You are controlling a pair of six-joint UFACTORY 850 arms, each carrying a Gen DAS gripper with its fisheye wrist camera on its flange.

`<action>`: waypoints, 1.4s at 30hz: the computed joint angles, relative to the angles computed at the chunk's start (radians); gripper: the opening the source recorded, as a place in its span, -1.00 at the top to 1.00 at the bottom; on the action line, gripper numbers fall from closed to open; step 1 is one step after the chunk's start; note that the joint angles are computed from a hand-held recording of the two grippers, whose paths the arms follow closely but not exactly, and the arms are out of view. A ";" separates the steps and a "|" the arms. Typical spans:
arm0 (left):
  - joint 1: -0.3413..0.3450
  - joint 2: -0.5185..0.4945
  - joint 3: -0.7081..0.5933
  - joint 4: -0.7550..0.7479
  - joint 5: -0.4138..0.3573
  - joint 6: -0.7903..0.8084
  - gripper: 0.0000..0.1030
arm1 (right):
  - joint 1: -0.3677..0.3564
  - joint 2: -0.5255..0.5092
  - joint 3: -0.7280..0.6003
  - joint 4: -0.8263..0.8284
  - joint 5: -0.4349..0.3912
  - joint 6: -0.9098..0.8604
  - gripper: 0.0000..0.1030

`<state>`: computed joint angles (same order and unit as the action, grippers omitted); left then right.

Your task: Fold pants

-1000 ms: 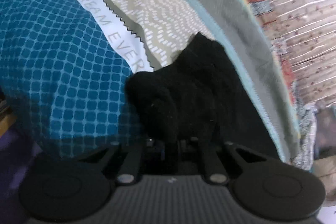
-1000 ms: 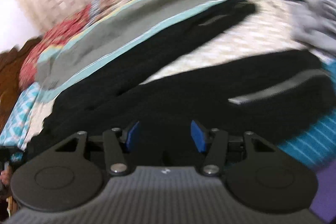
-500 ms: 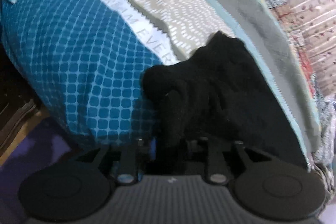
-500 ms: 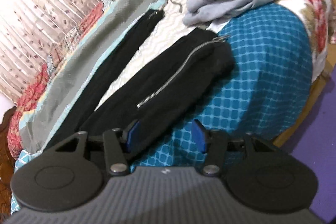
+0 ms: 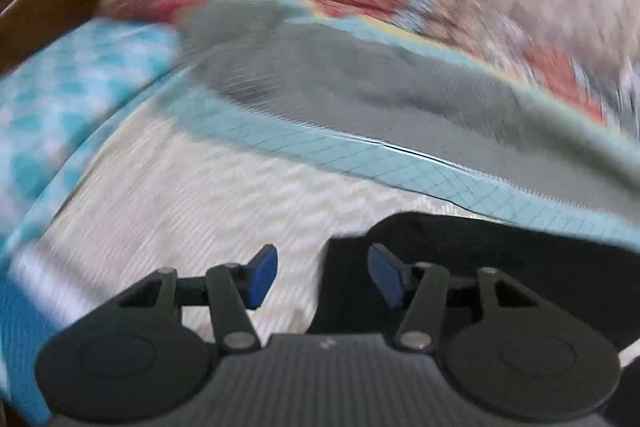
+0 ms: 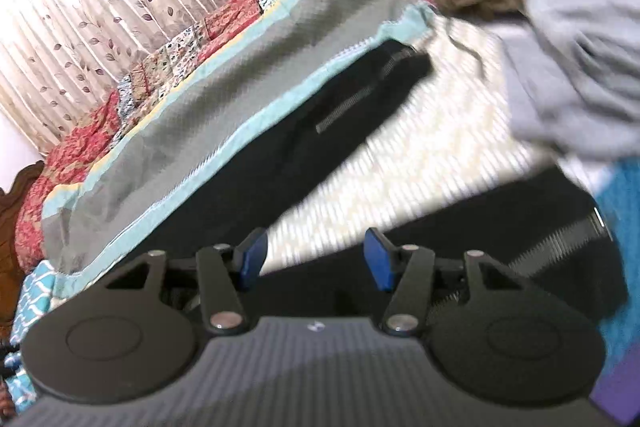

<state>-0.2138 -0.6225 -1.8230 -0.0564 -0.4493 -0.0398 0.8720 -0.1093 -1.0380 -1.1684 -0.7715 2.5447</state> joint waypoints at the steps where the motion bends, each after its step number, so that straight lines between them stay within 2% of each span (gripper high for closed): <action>1: -0.012 -0.064 -0.080 0.004 -0.021 0.028 -0.01 | -0.019 -0.015 -0.020 0.020 0.000 -0.044 -0.10; 6: -0.055 -0.325 -0.410 -0.084 -0.162 0.181 -0.12 | -0.138 -0.075 -0.088 0.080 0.037 -0.202 -0.10; 7: -0.061 -0.344 -0.427 -0.083 -0.178 0.200 -0.03 | -0.166 -0.082 -0.098 0.093 0.044 -0.228 -0.10; 8: -0.070 -0.375 -0.459 -0.061 -0.204 0.205 0.37 | -0.198 -0.091 -0.111 0.104 0.046 -0.257 -0.10; 9: -0.079 -0.416 -0.513 -0.031 -0.245 0.202 0.64 | -0.226 -0.103 -0.131 0.115 0.043 -0.288 -0.10; 10: -0.085 -0.430 -0.525 0.007 -0.257 0.179 0.74 | -0.256 -0.117 -0.148 0.126 0.042 -0.318 -0.10; 11: -0.085 -0.417 -0.495 0.017 -0.237 0.168 0.79 | -0.292 -0.132 -0.169 0.140 0.044 -0.352 -0.11; 15: -0.071 -0.410 -0.484 -0.044 -0.231 0.182 0.81 | -0.388 -0.208 -0.248 0.193 0.036 -0.442 -0.11; 18: -0.066 -0.422 -0.505 -0.052 -0.245 0.177 0.81 | -0.436 -0.281 -0.317 0.306 -0.012 -0.534 -0.11; 20: -0.072 -0.436 -0.529 -0.013 -0.255 0.140 0.82 | -0.458 -0.317 -0.344 0.368 -0.038 -0.560 -0.11; 22: -0.080 -0.469 -0.584 0.027 -0.271 0.110 0.84 | -0.474 -0.324 -0.339 0.385 -0.004 -0.550 -0.11; 24: -0.086 -0.478 -0.593 0.060 -0.265 0.085 0.86 | -0.487 -0.348 -0.366 0.439 0.011 -0.611 -0.11; 26: -0.089 -0.482 -0.597 0.082 -0.261 0.054 0.88 | -0.489 -0.402 -0.424 0.511 -0.047 -0.718 -0.04; 28: -0.089 -0.468 -0.578 0.090 -0.249 0.029 0.89 | -0.470 -0.451 -0.485 0.506 -0.157 -0.785 0.43; 29: -0.089 -0.444 -0.543 0.094 -0.225 0.015 0.90 | -0.465 -0.454 -0.492 0.498 -0.173 -0.790 0.60; 30: -0.088 -0.421 -0.510 0.094 -0.203 0.007 0.90 | -0.462 -0.432 -0.469 0.485 -0.147 -0.769 0.90; 31: -0.084 -0.387 -0.462 0.083 -0.168 0.004 0.90 | -0.459 -0.405 -0.441 0.469 -0.119 -0.729 0.90; 35: -0.058 -0.225 -0.246 -0.055 -0.012 0.067 0.90 | -0.418 -0.295 -0.344 0.343 -0.108 -0.558 0.90; 37: -0.047 -0.149 -0.151 -0.138 0.036 0.123 0.90 | -0.393 -0.229 -0.284 0.289 -0.100 -0.468 0.90; 42: -0.021 0.073 0.128 -0.385 0.159 0.343 0.93 | -0.259 -0.063 -0.145 0.166 -0.175 -0.248 0.90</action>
